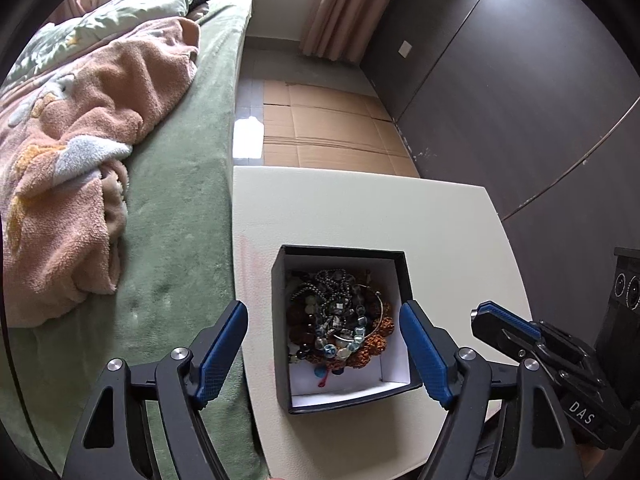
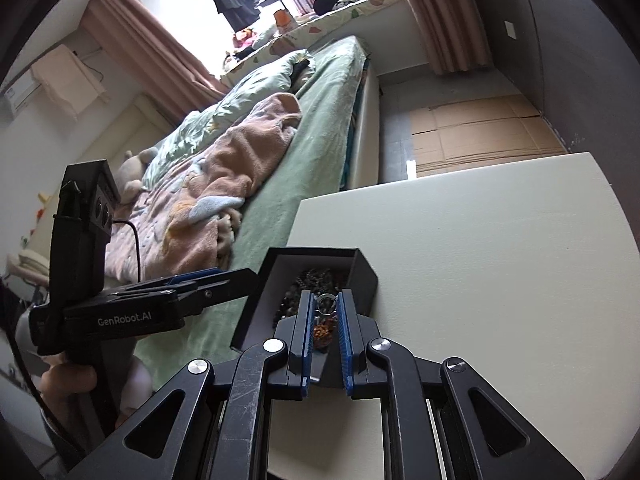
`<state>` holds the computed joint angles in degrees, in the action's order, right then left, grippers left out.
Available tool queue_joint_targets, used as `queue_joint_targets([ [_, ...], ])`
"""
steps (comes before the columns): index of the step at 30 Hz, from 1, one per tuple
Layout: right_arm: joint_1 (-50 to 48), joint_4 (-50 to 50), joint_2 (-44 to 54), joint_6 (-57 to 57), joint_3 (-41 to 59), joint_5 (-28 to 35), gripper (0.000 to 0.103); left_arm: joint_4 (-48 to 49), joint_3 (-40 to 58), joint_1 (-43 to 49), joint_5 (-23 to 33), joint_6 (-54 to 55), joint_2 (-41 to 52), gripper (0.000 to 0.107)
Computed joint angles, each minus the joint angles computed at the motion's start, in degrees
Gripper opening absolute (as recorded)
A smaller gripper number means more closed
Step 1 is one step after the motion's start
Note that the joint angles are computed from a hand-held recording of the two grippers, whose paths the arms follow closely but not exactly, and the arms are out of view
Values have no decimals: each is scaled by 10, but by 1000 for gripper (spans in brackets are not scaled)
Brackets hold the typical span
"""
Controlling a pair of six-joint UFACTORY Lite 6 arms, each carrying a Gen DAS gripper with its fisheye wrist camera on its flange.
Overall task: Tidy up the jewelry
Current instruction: 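Open both grippers over the box and withdraw them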
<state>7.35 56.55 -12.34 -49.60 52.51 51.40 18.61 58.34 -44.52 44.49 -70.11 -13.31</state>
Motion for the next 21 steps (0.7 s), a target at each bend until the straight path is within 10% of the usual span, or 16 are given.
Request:
queue_joint_targets([
  [12, 113, -31, 1, 62, 2, -52, 16, 65, -22, -53, 98, -91, -103, 103],
  [17, 63, -13, -20, 78, 1, -22, 91, 100, 7, -118, 152, -149, -108, 103],
  [21, 25, -46, -66, 126, 7, 3, 91, 137, 36, -192, 201, -208, -101, 103],
])
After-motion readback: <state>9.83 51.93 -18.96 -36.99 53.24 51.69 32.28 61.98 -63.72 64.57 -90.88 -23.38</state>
